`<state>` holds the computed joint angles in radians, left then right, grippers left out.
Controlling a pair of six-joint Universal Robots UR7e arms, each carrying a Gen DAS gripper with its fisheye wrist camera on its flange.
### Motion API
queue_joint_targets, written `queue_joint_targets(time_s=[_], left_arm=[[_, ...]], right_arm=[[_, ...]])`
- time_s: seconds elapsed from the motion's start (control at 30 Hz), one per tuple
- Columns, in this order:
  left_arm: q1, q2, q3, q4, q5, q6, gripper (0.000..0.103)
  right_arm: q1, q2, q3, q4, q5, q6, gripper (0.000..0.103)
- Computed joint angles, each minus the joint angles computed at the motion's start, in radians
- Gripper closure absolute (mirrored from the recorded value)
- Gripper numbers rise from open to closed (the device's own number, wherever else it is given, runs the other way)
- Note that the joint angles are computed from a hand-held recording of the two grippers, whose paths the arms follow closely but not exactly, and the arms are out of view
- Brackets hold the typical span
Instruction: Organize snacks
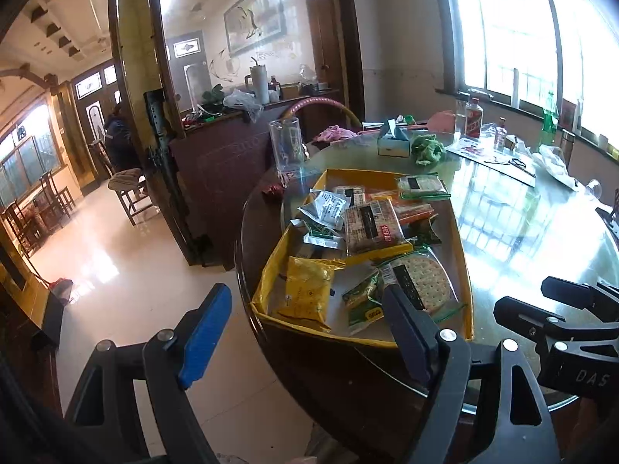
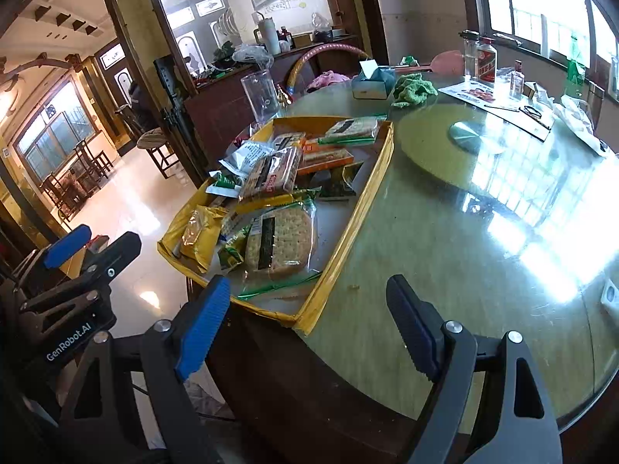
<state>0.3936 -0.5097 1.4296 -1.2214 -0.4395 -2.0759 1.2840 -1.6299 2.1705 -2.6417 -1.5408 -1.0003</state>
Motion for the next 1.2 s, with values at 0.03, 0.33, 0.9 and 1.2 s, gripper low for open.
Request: queue_joint_targets(time_s=[0.03,0.33,0.9,1.2], left_arm=[[-0.001,-0.001,0.003,-0.003,0.0,0.0,0.023],[-0.002,-0.033,0.063,-0.058,-0.004,0.006,0.023],[0.003,-0.057,0.111,-0.039,-0.02,-0.044,0.023],[0.003,-0.074,0.154,-0.087,-0.015,-0.022,0.023]], right_arm=[[0.003,0.0,0.001,-0.001,-0.003,0.003,0.02],[0.024,0.009,0.02,-0.028,-0.021,0.025,0.02],[0.062,0.046,0.044,-0.076,-0.068,0.037,0.02],[0.071,0.053,0.06,-0.098,-0.076,0.028,0.02]])
